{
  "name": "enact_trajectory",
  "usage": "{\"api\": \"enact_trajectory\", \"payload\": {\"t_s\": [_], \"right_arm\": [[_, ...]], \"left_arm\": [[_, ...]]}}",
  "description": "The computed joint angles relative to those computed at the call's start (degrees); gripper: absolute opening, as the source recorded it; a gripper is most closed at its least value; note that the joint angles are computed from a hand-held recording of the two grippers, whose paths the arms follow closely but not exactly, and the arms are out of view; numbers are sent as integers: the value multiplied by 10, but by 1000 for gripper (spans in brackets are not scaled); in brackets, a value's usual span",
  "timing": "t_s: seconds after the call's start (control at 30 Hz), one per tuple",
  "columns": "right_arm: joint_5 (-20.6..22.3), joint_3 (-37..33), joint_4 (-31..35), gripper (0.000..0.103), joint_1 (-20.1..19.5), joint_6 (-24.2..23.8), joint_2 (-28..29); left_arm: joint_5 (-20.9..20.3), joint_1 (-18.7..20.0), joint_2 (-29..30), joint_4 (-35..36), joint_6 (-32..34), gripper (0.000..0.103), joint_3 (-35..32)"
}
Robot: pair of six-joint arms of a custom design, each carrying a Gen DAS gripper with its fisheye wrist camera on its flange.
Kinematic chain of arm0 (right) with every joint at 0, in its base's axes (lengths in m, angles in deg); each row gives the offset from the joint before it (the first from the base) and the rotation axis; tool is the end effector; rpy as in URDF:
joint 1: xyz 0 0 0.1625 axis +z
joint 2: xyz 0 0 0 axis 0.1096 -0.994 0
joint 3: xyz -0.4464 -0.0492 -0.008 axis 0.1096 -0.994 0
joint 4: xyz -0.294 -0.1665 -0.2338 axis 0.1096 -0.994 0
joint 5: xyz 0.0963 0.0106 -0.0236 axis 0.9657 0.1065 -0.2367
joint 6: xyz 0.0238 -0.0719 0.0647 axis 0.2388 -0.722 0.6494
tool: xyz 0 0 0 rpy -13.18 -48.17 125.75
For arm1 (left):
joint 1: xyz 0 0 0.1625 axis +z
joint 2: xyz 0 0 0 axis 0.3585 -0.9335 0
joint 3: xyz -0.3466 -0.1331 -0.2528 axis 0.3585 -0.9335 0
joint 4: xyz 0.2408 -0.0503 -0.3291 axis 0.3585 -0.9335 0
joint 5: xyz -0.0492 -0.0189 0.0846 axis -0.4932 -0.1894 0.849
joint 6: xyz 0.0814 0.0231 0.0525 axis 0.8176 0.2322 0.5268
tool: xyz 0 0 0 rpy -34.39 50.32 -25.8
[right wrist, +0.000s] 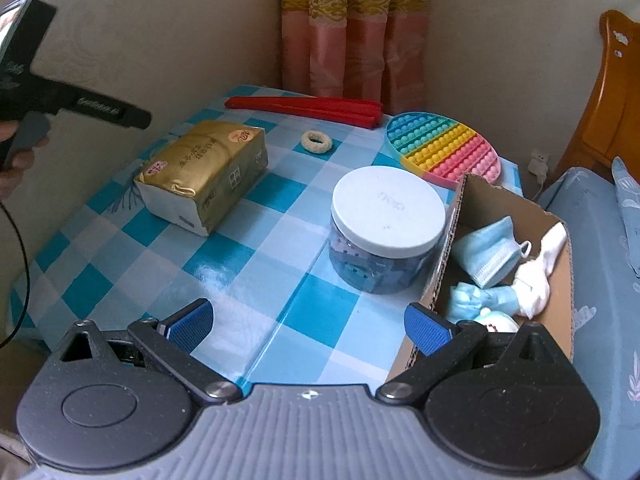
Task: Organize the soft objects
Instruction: 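Withdraw both open tools from the box back over the table, then lower the left tool onto the blue-tasseled floral sachet and close it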
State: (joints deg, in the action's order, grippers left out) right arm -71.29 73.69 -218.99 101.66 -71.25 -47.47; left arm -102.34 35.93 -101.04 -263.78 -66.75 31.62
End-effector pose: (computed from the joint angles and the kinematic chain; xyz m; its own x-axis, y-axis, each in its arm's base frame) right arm 0.2789 -0.5559 0.1036 -0.5114 -0.6520 0.5598 -0.8225 0.5601 -0.0990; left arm -0.0880 -0.5543 0.2934 -0.5482 -0.3165 -0.7742 0.4238 0.6929 -0.5834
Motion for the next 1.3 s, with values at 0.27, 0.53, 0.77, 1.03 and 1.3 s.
{"api": "enact_trajectory", "payload": {"t_s": [0.27, 0.53, 0.77, 1.03, 1.3], "right_arm": [[19, 10, -2, 103, -7, -9, -10], [53, 34, -12, 103, -13, -12, -32], [68, 40, -12, 103, -22, -11, -41], [82, 42, -7, 103, -31, -16, -46], [92, 38, -3, 103, -38, -15, -47]], "left_arm": [[-29, 27, -21, 204, -163, 96, -50], [-73, 62, -22, 382, -360, 90, -116], [-106, 85, -3, 394, -474, 82, -154], [-97, 105, 25, 444, -590, 82, -203], [-113, 129, 54, 511, -643, 80, -249]]}}
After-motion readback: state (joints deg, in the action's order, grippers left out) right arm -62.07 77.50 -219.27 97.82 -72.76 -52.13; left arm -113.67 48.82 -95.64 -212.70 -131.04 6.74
